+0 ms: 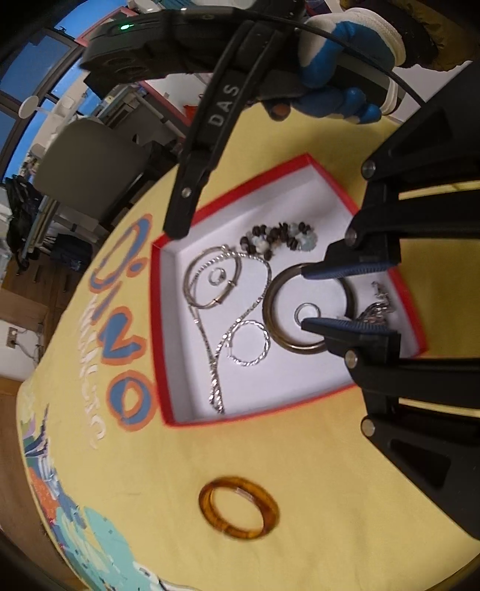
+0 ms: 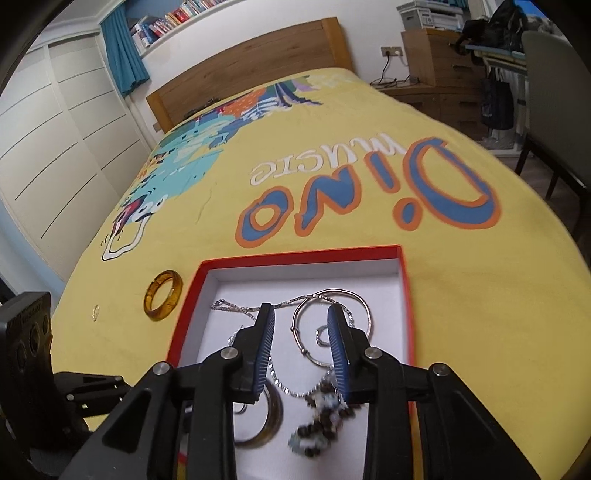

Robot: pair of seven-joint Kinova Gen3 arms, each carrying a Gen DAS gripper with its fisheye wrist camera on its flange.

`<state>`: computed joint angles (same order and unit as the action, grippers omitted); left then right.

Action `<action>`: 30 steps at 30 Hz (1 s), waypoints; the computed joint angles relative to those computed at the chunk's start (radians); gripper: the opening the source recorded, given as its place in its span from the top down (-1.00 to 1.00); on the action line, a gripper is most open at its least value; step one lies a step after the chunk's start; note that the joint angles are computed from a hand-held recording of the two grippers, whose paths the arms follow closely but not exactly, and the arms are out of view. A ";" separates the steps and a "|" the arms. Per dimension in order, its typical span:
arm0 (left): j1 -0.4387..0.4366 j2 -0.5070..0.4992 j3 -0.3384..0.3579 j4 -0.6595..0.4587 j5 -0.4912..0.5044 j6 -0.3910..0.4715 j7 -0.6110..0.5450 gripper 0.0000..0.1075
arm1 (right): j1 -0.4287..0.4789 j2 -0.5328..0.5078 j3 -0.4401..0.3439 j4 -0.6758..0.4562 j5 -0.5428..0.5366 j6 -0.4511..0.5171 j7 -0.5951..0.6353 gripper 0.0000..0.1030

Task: Organize jewelry
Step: 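Move both tools back over the twisted hoop and amber bangle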

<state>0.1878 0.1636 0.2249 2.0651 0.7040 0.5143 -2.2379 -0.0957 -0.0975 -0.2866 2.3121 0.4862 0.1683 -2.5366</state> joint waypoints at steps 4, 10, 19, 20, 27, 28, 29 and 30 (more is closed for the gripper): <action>-0.035 -0.100 -0.036 0.058 0.045 0.046 -0.039 0.62 | -0.011 -0.090 -0.052 -0.003 -0.026 0.083 -0.016 0.40; -0.034 -0.287 -0.129 0.129 -0.087 0.102 0.058 0.62 | -0.012 -0.186 -0.199 -0.034 -0.044 0.203 -0.086 0.38; -0.107 -0.643 -0.225 0.234 -0.386 0.168 0.294 0.39 | -0.034 -0.224 -0.473 -0.117 -0.003 0.391 -0.275 0.29; -0.114 -0.667 -0.234 0.237 -0.411 0.176 0.311 0.39 | -0.039 -0.219 -0.498 -0.125 0.009 0.411 -0.304 0.28; -0.151 -0.846 -0.382 0.248 -0.553 0.256 0.331 0.22 | -0.069 -0.162 -0.704 -0.199 0.105 0.579 -0.517 0.27; -0.152 -0.858 -0.402 0.251 -0.563 0.256 0.327 0.22 | -0.076 -0.151 -0.725 -0.210 0.117 0.603 -0.539 0.27; -0.154 -0.872 -0.433 0.254 -0.572 0.260 0.320 0.22 | -0.082 -0.138 -0.745 -0.220 0.130 0.626 -0.559 0.26; -0.154 -0.880 -0.453 0.255 -0.577 0.265 0.315 0.22 | -0.089 -0.125 -0.765 -0.232 0.144 0.651 -0.579 0.26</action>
<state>0.0333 -0.7160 -0.2281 2.3196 0.1269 0.7789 -1.9229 -0.1847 -0.2222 -1.0518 2.0798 0.6304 0.8189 -3.1158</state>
